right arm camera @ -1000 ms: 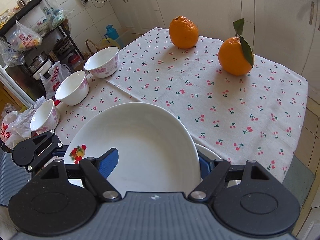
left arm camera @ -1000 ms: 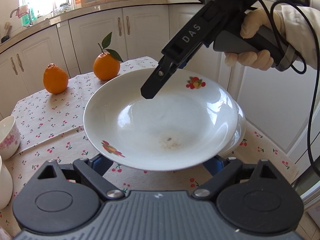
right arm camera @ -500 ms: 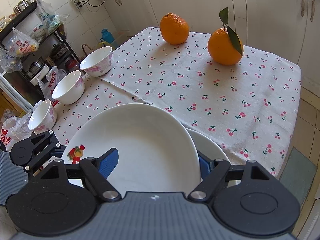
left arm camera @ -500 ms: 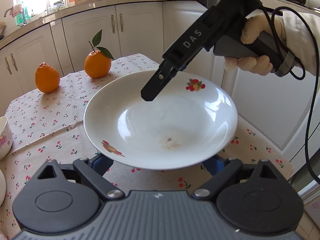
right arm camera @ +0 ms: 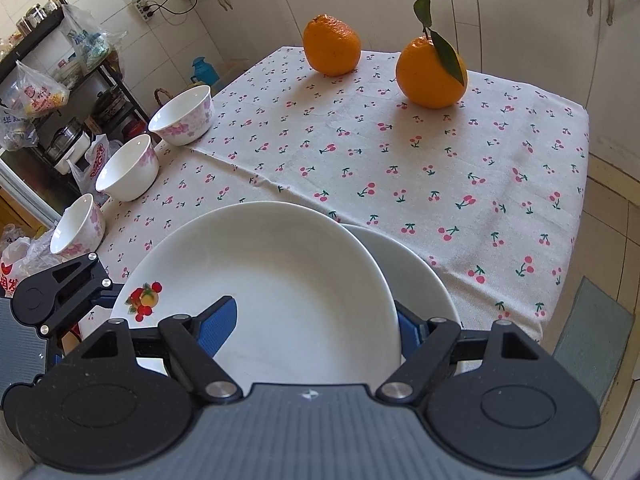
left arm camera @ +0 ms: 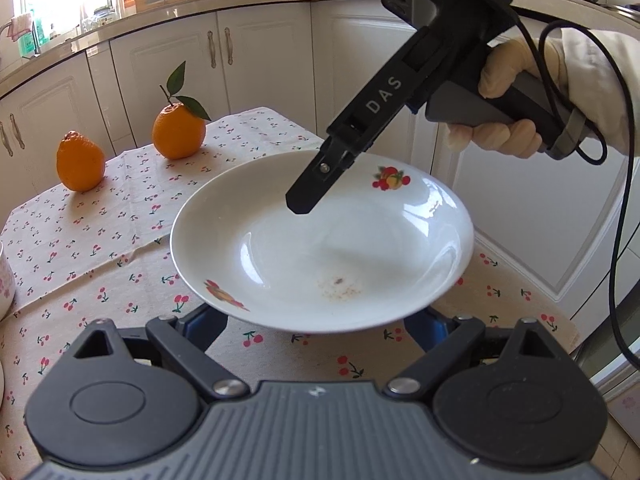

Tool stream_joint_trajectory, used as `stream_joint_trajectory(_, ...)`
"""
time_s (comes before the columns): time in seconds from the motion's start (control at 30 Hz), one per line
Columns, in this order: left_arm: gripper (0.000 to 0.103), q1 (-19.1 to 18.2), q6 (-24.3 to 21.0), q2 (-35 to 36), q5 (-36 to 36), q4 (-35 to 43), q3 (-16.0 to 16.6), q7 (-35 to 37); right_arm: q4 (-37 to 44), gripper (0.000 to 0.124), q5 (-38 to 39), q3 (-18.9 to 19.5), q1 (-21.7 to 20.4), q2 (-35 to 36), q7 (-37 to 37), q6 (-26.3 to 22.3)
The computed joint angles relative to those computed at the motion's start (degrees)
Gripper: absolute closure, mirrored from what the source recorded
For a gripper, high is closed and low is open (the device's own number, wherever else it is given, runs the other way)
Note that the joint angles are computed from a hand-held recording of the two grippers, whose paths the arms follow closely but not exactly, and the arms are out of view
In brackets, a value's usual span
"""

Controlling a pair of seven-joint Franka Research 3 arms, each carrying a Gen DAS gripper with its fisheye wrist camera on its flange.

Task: Organize plates and bowls
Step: 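Lower the held white plate onto the plate stack with the right tool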

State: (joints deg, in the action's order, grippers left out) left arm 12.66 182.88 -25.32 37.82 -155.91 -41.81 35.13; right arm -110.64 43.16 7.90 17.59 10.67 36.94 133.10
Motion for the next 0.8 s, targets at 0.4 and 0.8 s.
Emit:
stream_joint_trajectory(0.4,0.009,2.48,2.52,0.99,-0.75,0.25,-2.02,2.13,-3.51,0.039,-0.64,-0.88,-0.40,-2.34,1.35,1.67)
stream_joint_trajectory(0.8,0.009,1.99,5.58,1.41,-7.61,-1.46,-2.08,8.21,-6.39,0.039,-2.28,-1.52,-0.31,-4.78,3.23,2.86)
